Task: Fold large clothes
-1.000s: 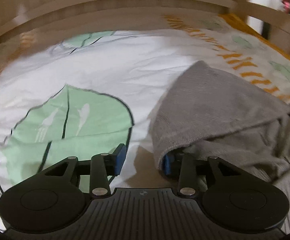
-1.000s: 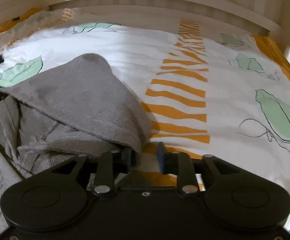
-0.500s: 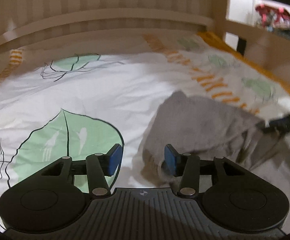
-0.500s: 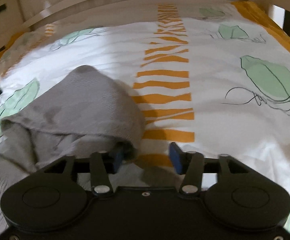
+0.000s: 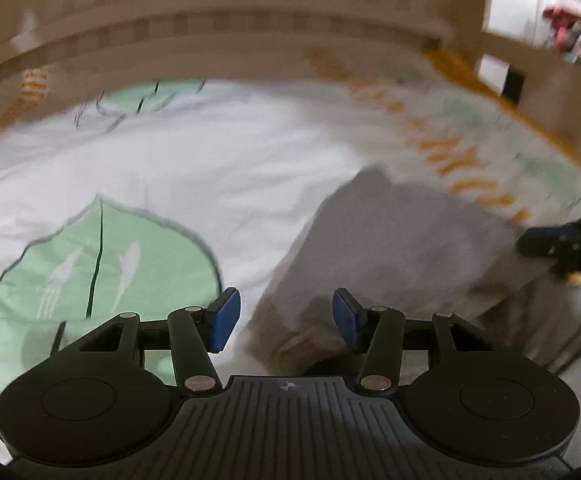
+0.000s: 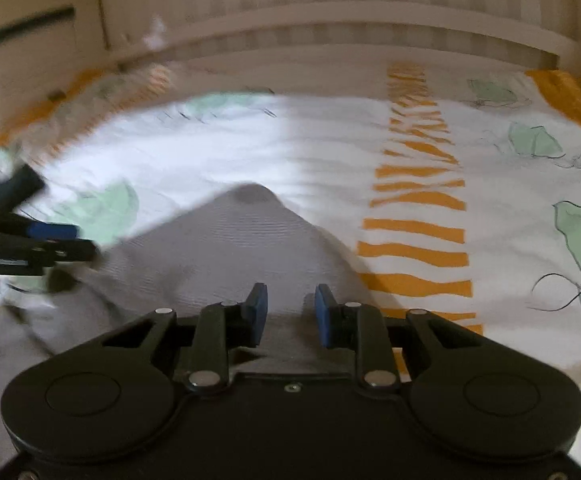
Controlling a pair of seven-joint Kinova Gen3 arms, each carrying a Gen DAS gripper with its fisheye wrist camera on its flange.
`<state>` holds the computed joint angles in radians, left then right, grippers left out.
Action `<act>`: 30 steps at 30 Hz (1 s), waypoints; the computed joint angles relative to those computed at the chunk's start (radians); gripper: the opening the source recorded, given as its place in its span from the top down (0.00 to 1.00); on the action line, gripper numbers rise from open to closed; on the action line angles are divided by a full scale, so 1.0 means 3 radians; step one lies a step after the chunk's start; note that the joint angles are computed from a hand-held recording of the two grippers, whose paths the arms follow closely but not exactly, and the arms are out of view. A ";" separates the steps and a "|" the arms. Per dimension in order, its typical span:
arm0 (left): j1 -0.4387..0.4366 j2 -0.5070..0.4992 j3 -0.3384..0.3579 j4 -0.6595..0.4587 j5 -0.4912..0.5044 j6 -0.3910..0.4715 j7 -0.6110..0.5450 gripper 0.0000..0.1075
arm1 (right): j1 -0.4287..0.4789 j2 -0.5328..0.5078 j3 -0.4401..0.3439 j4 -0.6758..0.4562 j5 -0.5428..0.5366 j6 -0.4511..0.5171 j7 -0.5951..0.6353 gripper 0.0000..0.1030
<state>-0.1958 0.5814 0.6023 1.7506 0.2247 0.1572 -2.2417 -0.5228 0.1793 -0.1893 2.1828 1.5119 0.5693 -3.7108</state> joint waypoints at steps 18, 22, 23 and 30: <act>0.0315 0.0109 -0.0434 -0.0935 0.0490 0.1085 -0.0326 0.46 | 0.0536 -0.0087 -0.0010 -0.0039 0.0350 -0.0533 0.0077 0.43; 0.0703 0.0275 -0.0808 -0.1267 0.0460 0.1383 -0.0180 0.46 | 0.0713 0.0072 0.0014 -0.0247 0.0239 -0.0740 0.0310 0.43; 0.0774 0.0330 -0.0878 -0.1359 0.0452 0.1460 -0.0141 0.46 | 0.0742 0.0098 0.0046 -0.0277 0.0272 -0.0836 0.0289 0.43; 0.1005 0.0596 -0.1131 -0.1736 0.0337 0.1778 -0.0001 0.45 | 0.1126 0.0363 0.0005 -0.0466 0.0487 -0.1407 0.0206 0.40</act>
